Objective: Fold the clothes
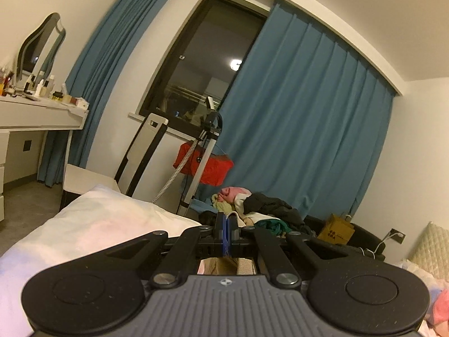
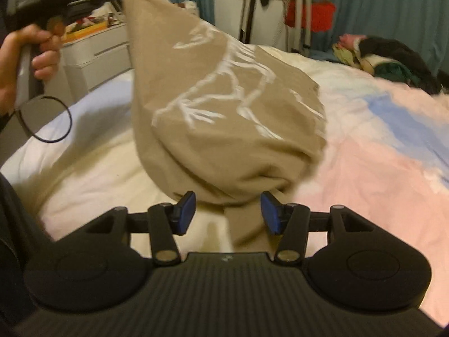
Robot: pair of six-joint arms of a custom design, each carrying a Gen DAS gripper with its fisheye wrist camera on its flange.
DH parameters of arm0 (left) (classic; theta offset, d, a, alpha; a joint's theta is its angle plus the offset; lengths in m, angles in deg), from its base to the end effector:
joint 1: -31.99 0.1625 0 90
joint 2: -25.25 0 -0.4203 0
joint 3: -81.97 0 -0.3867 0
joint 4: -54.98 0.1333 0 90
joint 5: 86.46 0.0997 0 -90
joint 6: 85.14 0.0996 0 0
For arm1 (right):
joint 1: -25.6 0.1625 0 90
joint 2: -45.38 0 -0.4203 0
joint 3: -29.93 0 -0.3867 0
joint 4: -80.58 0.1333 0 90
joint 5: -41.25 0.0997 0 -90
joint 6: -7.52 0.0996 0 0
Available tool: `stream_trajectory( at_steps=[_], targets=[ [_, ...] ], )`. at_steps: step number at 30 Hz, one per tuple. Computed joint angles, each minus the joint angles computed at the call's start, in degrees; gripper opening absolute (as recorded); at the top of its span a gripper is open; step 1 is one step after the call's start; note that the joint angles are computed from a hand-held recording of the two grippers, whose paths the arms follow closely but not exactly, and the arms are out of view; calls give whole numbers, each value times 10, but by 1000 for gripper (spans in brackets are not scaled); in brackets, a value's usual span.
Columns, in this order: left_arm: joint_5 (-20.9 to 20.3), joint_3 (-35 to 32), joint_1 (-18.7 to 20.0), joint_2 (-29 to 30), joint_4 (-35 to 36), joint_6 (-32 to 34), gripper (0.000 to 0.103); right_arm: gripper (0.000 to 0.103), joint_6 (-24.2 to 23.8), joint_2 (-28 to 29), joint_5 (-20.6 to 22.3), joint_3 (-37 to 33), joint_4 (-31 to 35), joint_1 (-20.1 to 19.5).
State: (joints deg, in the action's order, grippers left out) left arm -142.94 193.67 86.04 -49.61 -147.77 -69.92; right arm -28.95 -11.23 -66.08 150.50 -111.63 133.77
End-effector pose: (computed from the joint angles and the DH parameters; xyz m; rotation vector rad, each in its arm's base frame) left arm -0.1552 -0.5348 0.4128 0.4859 2.2166 -1.8147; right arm 0.2663 -0.4791 0.1530 1.0803 -2.3933 0.8342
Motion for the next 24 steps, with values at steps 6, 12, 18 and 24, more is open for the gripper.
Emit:
stream_trajectory(
  at_steps=[6,12,18,24],
  targets=[
    [9,8,-5,0,14,-5,1,53,-106,87,-43,-15,-77,34],
    [39,-3,-4,20,37,0,1,54,-177,131,-43,-28,-126,35],
    [58,-14,0,38,67,-14,1,47,-256,181,-79,-52,-175,36],
    [65,-25,4,51,91,-13,1,12,-177,132,-56,-45,-157,36]
  ],
)
